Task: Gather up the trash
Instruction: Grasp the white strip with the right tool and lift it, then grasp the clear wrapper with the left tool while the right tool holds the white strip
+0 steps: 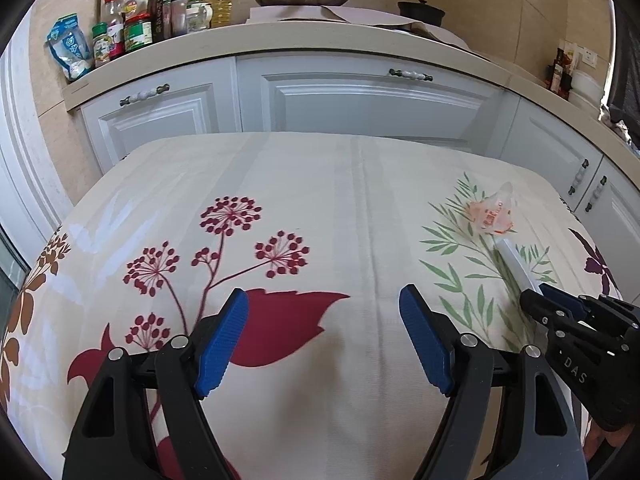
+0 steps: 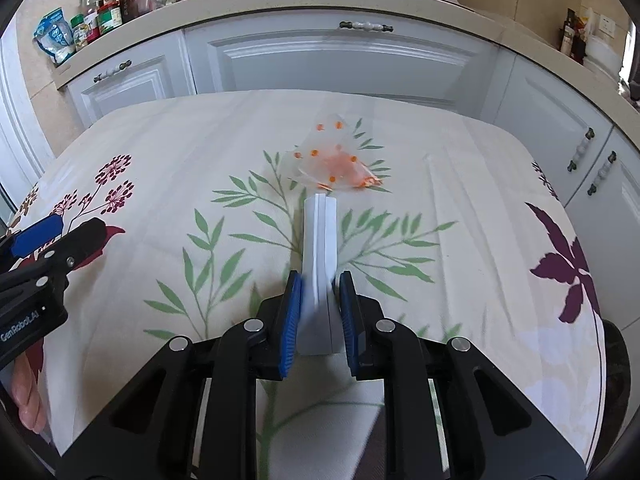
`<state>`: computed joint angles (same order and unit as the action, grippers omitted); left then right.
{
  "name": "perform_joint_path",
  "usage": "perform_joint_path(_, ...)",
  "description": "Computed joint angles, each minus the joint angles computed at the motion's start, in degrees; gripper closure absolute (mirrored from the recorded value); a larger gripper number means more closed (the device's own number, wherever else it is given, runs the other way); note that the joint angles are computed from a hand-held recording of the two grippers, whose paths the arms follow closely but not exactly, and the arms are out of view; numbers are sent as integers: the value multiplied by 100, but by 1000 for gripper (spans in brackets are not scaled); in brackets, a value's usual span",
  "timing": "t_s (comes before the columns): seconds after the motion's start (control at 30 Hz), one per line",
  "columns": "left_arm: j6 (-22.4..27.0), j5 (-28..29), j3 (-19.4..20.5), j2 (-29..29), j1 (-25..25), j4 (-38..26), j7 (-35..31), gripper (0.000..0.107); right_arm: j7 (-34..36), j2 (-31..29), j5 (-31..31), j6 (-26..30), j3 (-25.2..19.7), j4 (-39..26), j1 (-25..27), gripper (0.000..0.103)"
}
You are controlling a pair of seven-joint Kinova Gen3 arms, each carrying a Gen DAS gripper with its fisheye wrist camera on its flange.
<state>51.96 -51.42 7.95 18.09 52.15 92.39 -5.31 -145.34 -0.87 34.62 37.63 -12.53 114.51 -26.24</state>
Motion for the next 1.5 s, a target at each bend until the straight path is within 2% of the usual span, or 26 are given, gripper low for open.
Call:
perform_joint_path(0.37, 4, -29, -41, 334, 259, -539, -365, 32, -431, -489, 349, -164, 19, 411, 562, 84)
perform_joint_path(0.83, -16, 315, -361, 1020, 604, -1721, -1386, 32, -150, -602, 431, -614, 207, 531, 1383, 84)
perform_joint_path(1.13, 97, 813, -625, 1558, 703, -2592, -2272, 32, 250, -642, 223, -929, 385, 618, 1813, 84)
perform_joint_path(1.5, 293, 1636, -852, 2142, 522, -3575, -3198, 32, 968, -478, -258, -1236, 649, 584, 2090, 84)
